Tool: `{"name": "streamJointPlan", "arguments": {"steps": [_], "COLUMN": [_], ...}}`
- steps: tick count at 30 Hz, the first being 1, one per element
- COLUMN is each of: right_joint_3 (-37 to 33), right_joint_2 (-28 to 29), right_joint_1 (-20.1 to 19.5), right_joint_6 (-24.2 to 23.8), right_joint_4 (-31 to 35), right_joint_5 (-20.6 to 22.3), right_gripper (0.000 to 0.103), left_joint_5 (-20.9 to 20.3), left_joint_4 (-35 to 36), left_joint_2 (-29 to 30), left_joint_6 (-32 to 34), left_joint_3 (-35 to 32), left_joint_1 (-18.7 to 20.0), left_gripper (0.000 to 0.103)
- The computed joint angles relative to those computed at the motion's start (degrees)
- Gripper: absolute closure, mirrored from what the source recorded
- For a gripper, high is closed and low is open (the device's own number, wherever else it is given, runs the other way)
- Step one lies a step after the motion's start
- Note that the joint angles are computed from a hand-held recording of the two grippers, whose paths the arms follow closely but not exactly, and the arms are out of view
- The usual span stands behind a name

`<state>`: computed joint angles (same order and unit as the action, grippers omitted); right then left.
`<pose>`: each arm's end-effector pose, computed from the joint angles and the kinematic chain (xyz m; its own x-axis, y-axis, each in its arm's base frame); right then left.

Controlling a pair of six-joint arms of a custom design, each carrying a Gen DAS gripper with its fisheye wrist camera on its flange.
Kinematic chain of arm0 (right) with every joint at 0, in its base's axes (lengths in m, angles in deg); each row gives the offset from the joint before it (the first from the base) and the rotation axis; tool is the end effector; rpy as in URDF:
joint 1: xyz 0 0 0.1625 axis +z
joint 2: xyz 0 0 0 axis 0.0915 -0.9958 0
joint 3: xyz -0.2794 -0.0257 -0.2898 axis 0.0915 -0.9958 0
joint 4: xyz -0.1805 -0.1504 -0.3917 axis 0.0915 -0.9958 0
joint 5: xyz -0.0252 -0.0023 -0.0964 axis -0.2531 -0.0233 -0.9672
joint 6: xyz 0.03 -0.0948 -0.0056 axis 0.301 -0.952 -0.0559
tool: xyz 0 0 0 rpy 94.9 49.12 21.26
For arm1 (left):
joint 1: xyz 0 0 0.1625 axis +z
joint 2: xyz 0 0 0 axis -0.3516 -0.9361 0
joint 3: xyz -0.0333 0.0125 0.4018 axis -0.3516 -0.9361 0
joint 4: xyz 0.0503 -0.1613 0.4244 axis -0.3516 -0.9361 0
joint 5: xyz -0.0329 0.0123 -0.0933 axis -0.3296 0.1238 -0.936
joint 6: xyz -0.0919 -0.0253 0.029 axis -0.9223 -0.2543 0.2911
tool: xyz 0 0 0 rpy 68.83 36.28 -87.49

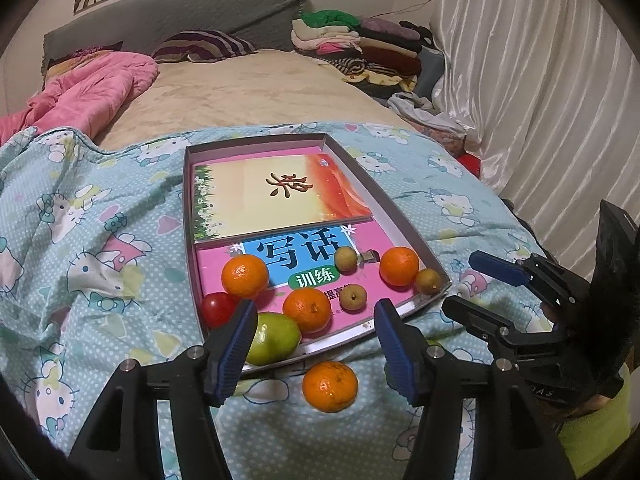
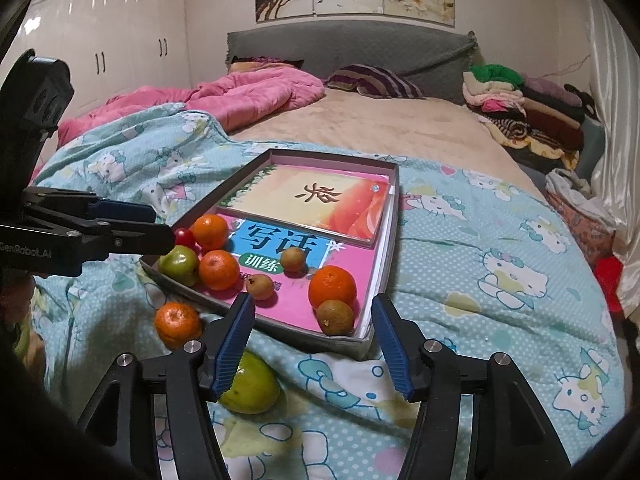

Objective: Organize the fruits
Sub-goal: 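Withdraw both open grippers toward the tangerine and green guava beside the tray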

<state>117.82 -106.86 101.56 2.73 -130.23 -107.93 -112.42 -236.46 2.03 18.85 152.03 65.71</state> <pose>0.2070 -0.3999 0.1013 -0.6737 -0.2899 0.6798 -0.6685 0.6311 -0.3934 -0.1804 -0.4479 0.1680 -0.7623 0.4083 -0.5023 0.5941 0.7494 -0.2924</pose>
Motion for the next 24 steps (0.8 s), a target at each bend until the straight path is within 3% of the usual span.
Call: {"name": "streamJointPlan", "arguments": {"steps": [24], "right_joint_3": [3.44], "right_joint_2": [0.09], "right_joint_1": [-0.21], "right_joint_6": [2.96], "right_joint_4": [0.61], "right_joint_5": [0.68], "right_gripper": [0.038], "left_joint_5": [0.82], "left_joint_4": [1.60], "left_joint_2": [-1.76], "left_joint_6": [-2.62], "left_joint_3": [3.89], "left_joint_1": [-0.57], "left_gripper": [0.040]}}
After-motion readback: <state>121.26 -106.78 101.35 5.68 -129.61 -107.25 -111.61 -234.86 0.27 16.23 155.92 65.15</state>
